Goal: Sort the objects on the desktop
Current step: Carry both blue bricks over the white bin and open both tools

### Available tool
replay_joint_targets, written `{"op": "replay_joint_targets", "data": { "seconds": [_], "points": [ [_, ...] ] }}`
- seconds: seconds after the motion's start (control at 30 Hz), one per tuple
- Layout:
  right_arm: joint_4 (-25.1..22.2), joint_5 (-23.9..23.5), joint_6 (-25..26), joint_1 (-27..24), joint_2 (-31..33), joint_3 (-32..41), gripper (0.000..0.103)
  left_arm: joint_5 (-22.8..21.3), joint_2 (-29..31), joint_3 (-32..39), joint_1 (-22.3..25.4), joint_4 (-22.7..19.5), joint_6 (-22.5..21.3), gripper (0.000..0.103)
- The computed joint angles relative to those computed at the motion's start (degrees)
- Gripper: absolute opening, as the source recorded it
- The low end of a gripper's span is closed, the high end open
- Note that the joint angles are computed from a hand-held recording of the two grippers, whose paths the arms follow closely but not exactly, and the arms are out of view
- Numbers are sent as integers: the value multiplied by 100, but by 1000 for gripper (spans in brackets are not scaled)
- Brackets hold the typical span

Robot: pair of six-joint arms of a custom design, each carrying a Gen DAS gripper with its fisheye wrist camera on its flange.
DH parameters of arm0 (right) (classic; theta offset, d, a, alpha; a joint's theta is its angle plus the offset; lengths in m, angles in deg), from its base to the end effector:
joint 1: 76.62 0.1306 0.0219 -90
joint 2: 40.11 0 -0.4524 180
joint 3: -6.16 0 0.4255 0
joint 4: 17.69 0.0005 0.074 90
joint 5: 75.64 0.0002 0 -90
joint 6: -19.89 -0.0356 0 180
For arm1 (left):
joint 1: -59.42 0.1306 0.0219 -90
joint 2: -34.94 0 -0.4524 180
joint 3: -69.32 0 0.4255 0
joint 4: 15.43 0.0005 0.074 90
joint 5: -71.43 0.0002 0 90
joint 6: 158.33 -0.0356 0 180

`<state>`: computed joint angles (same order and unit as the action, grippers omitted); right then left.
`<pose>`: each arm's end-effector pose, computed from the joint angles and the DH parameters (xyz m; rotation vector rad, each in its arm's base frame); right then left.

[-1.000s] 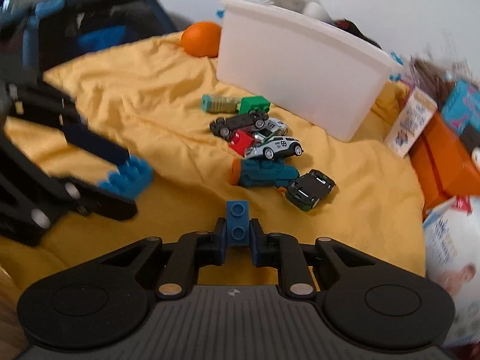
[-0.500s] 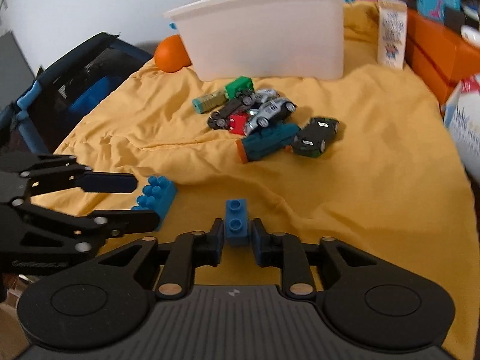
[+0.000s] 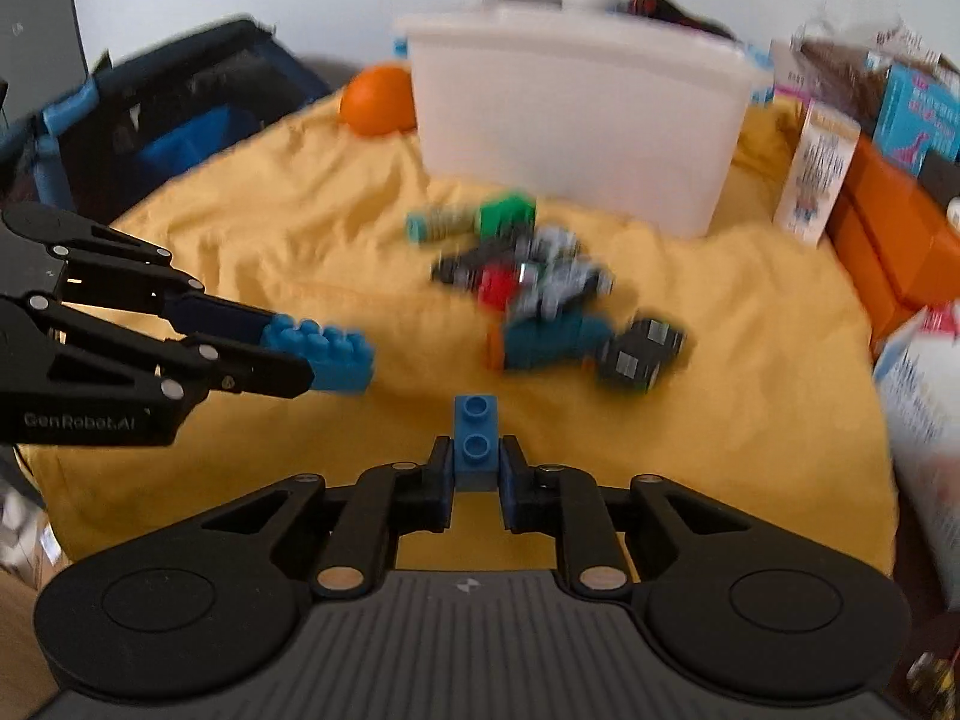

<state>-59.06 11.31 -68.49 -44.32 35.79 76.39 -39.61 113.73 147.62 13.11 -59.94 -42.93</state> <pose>0.3455 0.2201 0.4470 -0.7283 2.3013 0.3132 0.3094 -0.3061 0.4948 0.2427 2.2878 -0.2113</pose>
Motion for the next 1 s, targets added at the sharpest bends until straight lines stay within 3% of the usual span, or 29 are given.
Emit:
{"op": "replay_joint_targets", "data": {
  "seconds": [0.23, 0.43, 0.53, 0.83, 0.93, 1.0],
  "points": [
    [554, -132, 51, -327, 236, 727, 17, -120, 52, 671, 496, 745, -891, 27],
    [1035, -149, 197, -536, 795, 1618, 17, -175, 513, 1409, 895, 1325, -1859, 27],
    [1014, -124, 60, -599, 1177, 2115, 17, -153, 823, 1742, 1113, 1504, -2060, 27],
    [574, 160, -5, -635, 2177, 3124, 18, -230, 1798, 2516, 1527, 973, -2229, 27],
    [492, 211, -91, -649, 2316, 3141, 33, -113, 1916, 2596, 1581, 621, -2016, 32],
    [542, 184, -54, -644, 2259, 3018, 32, -62, 1823, 2446, 1551, 715, -1978, 41]
  ]
}}
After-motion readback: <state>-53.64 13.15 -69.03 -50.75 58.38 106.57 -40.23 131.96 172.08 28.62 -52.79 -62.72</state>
